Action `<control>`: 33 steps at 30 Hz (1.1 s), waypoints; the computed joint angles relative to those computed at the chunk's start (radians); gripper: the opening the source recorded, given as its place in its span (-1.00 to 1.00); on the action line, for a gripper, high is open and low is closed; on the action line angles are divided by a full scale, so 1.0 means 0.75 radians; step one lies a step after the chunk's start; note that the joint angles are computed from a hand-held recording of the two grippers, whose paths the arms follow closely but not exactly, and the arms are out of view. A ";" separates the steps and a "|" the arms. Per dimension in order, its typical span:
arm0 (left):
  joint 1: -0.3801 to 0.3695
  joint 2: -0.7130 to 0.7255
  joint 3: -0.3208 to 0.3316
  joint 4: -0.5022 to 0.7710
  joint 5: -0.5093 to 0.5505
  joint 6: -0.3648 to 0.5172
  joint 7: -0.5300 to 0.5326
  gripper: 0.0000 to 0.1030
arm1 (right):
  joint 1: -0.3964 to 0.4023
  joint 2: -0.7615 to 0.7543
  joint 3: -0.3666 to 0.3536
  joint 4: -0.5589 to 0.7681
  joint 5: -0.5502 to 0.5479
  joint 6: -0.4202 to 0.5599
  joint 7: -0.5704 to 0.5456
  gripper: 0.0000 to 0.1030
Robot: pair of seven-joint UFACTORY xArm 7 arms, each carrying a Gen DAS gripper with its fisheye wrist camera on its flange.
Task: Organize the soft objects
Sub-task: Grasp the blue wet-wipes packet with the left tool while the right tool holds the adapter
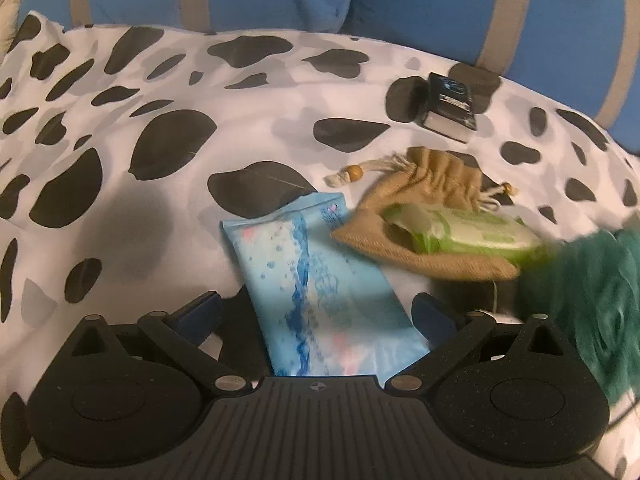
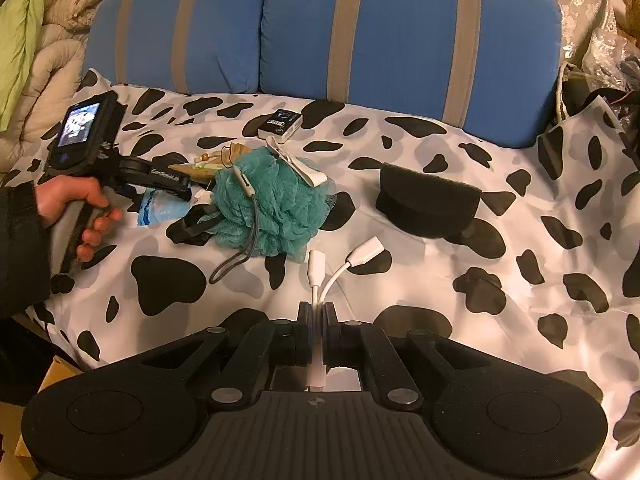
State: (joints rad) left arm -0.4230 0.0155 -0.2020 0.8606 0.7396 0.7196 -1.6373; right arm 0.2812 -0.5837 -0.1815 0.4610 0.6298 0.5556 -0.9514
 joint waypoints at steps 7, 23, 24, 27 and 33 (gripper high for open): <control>-0.024 0.064 0.016 0.048 0.058 0.065 0.036 1.00 | -0.003 0.023 0.017 0.003 -0.009 -0.007 0.010 -0.88; 0.021 -0.040 0.008 -0.048 -0.004 -0.009 0.159 0.30 | 0.020 0.032 0.031 0.002 -0.012 -0.012 0.017 -0.87; 0.025 -0.046 0.006 -0.056 -0.011 -0.016 0.171 0.29 | 0.019 0.033 0.031 0.002 -0.012 -0.012 0.018 -0.87; 0.031 -0.064 -0.005 -0.071 -0.028 -0.014 0.205 0.26 | 0.014 0.040 0.033 0.005 -0.018 -0.008 0.021 -0.87; 0.047 -0.136 -0.030 -0.127 -0.069 0.004 0.216 0.23 | 0.010 0.050 0.035 0.011 -0.016 -0.009 0.038 -0.87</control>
